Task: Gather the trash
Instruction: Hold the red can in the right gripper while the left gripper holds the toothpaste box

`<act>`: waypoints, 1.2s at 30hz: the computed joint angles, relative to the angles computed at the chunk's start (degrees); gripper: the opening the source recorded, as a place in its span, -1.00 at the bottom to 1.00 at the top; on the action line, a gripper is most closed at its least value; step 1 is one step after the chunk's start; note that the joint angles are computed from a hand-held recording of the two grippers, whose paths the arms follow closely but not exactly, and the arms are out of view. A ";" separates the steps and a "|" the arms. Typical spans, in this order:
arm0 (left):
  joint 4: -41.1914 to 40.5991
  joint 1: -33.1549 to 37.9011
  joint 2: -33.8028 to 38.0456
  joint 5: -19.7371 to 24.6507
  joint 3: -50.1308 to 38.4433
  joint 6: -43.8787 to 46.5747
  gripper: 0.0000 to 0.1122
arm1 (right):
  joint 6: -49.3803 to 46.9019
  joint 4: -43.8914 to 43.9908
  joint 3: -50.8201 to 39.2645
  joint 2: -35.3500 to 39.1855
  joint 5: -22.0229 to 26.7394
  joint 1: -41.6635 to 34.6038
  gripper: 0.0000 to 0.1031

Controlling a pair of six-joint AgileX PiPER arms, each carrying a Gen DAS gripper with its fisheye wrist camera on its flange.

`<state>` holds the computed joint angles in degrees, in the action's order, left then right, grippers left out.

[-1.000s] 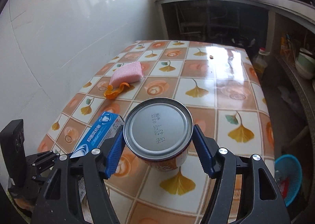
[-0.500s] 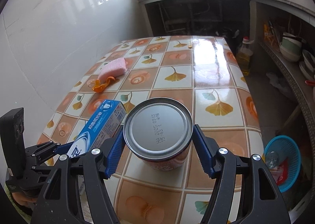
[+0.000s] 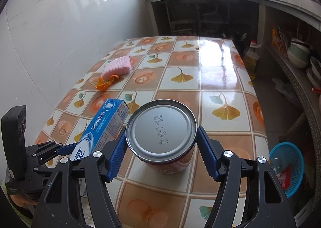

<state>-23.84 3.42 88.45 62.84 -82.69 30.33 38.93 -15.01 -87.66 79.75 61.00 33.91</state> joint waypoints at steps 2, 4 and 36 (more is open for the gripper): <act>0.00 0.01 0.02 0.03 -0.06 -0.02 -0.12 | -0.08 0.03 -0.13 0.11 0.06 -0.01 0.25; -0.06 0.03 0.04 0.01 -0.04 0.04 -0.13 | -0.01 0.05 -0.22 0.20 0.10 0.09 0.26; -0.12 0.11 0.08 -0.09 -0.02 0.09 -0.13 | -0.33 0.30 -0.33 1.11 0.93 0.44 0.28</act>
<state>-23.97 3.54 88.52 62.75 -82.71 30.42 38.60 -14.70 -87.99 80.86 61.93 34.34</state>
